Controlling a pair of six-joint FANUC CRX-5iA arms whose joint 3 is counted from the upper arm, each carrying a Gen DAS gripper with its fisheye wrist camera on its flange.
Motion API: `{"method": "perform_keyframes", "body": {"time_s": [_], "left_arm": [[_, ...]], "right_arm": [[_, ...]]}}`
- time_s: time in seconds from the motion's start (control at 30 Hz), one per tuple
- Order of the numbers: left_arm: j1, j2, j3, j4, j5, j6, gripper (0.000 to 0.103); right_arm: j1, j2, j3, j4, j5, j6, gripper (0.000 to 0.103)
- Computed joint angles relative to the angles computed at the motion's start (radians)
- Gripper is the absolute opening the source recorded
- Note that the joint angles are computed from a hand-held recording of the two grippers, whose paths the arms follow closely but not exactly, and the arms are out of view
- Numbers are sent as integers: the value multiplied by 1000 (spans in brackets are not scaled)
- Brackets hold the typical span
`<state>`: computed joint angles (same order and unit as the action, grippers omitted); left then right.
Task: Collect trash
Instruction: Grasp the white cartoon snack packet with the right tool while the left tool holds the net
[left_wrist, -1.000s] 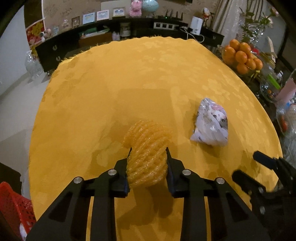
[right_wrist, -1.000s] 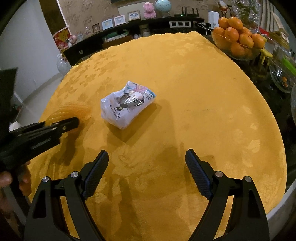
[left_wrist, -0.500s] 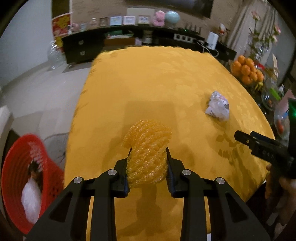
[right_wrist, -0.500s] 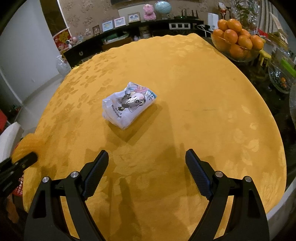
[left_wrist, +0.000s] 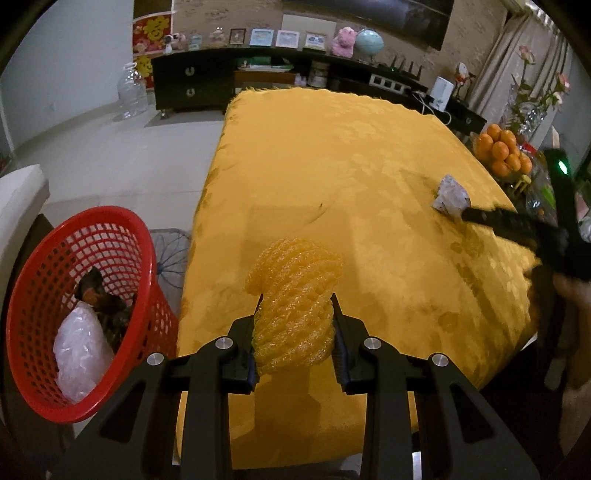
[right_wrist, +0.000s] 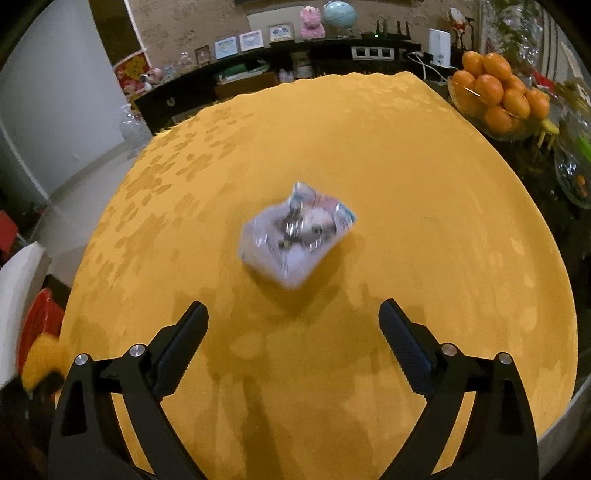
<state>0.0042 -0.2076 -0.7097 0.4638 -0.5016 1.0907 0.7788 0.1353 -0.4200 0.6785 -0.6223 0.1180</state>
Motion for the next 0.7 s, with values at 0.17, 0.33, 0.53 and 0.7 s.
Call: {"method": "perform_keyframes", "body": {"time_s": [0.17,0.33,0.53,0.7], "left_arm": [[7,-11,-38,65,19,-71,29],[15,-4,-57,121,31,-116,29],[31,0,-71,148,28,-144,29],[30,-8,-76,141,28,-133,29]], "right_arm": [[-39,85,120,-68,-53,29,91],[-55,156,199,-61,-107,38,91],[-41,213,244,-18,-177,68,80],[-36,214,237,-14,-179,95,59]]}}
